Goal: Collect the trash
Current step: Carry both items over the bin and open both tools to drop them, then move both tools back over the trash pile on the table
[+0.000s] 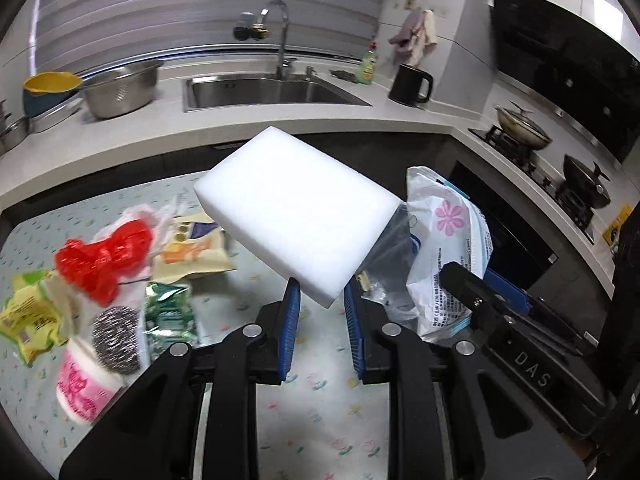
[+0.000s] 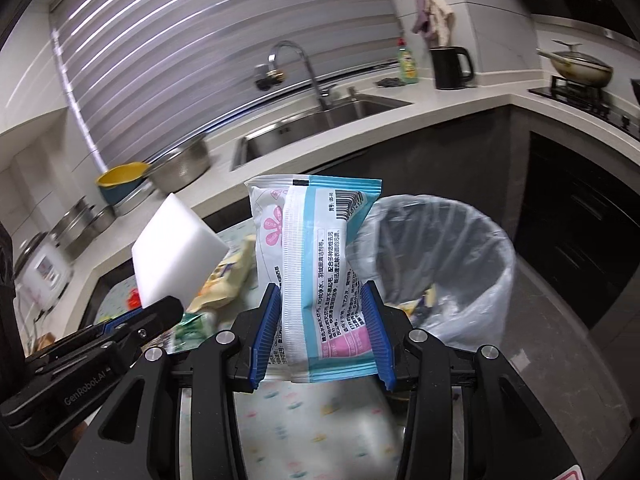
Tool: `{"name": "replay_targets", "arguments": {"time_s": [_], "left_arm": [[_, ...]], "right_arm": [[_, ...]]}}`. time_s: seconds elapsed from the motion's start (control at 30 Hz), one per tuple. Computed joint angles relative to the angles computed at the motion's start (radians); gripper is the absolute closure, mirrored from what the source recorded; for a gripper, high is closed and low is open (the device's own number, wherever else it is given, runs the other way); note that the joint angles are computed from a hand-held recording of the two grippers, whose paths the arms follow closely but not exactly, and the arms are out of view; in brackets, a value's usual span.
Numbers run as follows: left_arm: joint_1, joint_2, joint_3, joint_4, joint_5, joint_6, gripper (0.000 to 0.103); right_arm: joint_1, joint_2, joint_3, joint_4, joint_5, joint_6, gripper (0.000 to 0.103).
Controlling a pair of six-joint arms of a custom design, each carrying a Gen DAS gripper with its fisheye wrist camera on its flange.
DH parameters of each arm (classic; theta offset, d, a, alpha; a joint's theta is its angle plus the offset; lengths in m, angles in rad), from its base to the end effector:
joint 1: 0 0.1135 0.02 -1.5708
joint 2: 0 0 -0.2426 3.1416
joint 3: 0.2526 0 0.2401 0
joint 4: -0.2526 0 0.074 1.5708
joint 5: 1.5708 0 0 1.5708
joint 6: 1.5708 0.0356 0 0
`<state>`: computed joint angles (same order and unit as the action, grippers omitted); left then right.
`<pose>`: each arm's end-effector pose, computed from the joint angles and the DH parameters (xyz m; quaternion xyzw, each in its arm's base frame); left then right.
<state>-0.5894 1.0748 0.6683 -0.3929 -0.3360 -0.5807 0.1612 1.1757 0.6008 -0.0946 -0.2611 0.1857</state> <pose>0.1868 -0.1108 0.2129 -0.0589 0.9138 -0.0757 0.3948 0.2348 0.0475 0.1941 -0.0458 0.8931 0.1900 0.4051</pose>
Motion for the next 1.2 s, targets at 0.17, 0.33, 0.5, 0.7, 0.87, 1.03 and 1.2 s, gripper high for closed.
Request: {"name": "replay_targets", "arguments": {"time_s": [0.17,0.33,0.5,0.7,0.87,1.03,1.2], "left_arm": [[0.023,0.343,0.150,0.200,0.124,0.091,0.081],[0.060,0.591,0.301,0.291,0.248,0.149,0.080],[0.115,0.753,0.419,0.299,0.344,0.189,0.066],[0.180,0.752,0.379,0.346,0.376,0.161,0.041],[0.207,0.676,0.302,0.354,0.334,0.150,0.039],[0.231,0.560,0.219,0.325,0.274,0.119,0.033],[0.270,0.388,0.101,0.272,0.226,0.093,0.030]], "right_arm": [[-0.122,0.163,0.069,0.064,-0.021,-0.043,0.062],[-0.186,0.334,0.139,0.131,-0.012,-0.062,0.062],[-0.208,0.451,0.199,0.162,-0.022,-0.049,0.062],[-0.180,0.542,0.269,0.174,0.014,-0.047,0.060],[-0.163,0.557,0.284,0.192,0.013,-0.021,0.047],[-0.137,0.505,0.264,0.188,0.012,-0.007,0.044],[-0.084,0.391,0.212,0.161,0.000,0.000,0.044]]}}
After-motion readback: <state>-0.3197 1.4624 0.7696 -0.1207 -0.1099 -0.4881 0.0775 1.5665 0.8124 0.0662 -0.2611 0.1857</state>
